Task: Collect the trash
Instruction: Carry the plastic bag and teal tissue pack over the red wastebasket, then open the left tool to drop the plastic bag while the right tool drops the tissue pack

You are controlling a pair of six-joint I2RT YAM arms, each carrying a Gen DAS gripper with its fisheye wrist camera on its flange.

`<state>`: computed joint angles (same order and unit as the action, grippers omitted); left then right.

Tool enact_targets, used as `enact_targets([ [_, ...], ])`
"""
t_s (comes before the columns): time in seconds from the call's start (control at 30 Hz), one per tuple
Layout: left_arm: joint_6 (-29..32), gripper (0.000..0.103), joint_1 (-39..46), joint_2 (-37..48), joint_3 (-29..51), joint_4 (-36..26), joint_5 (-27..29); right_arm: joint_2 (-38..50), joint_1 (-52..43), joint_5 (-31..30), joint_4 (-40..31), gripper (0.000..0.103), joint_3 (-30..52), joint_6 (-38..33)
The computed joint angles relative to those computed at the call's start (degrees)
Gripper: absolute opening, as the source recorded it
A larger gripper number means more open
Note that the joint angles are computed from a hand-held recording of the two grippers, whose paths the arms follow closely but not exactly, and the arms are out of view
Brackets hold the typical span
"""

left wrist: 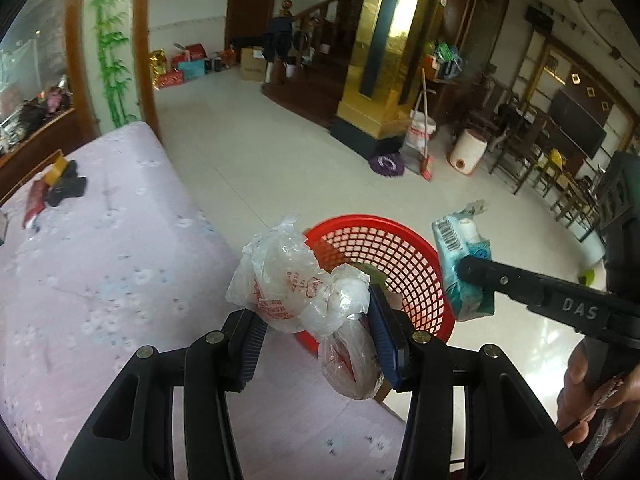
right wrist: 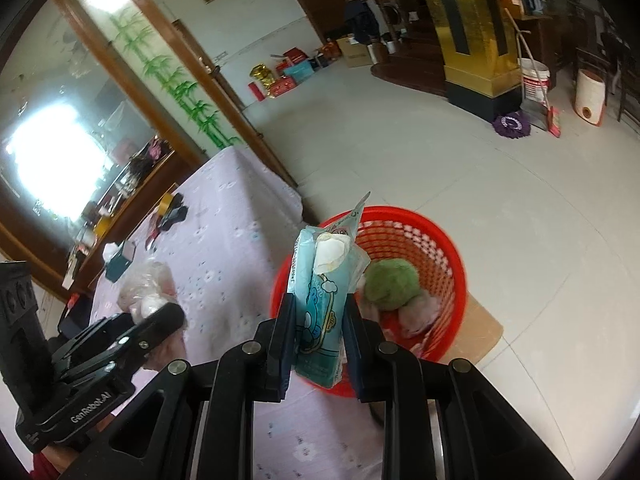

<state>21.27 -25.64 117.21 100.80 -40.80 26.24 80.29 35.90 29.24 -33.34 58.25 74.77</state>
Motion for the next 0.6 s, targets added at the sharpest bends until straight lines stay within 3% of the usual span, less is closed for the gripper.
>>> enact_targets([
  [0.37,-0.43,0.050,-6.38,7.75,7.18,-1.68,-3.77,-4.70,-6.93,-5.65,3.98,0.027,-7.35,-2.02],
  [0.43,-0.35,0.052,-6.97,8.01,7.38,-1.30,-4.11,-4.51,-8.03,-6.56,4.60,0.032,-7.68,-2.98],
  [0.53,-0.16,0.069,-7.62,7.59,6.85,-0.67,-5.80,-4.04,-9.69,-7.67,4.95,0.048,-7.58,-3.81],
  [0.6,-0.62,0.070,-7.62,6.96,6.23,-0.07,-5.89,-4.10,-10.39,-8.42,5.38,0.050,-7.66,-4.33],
])
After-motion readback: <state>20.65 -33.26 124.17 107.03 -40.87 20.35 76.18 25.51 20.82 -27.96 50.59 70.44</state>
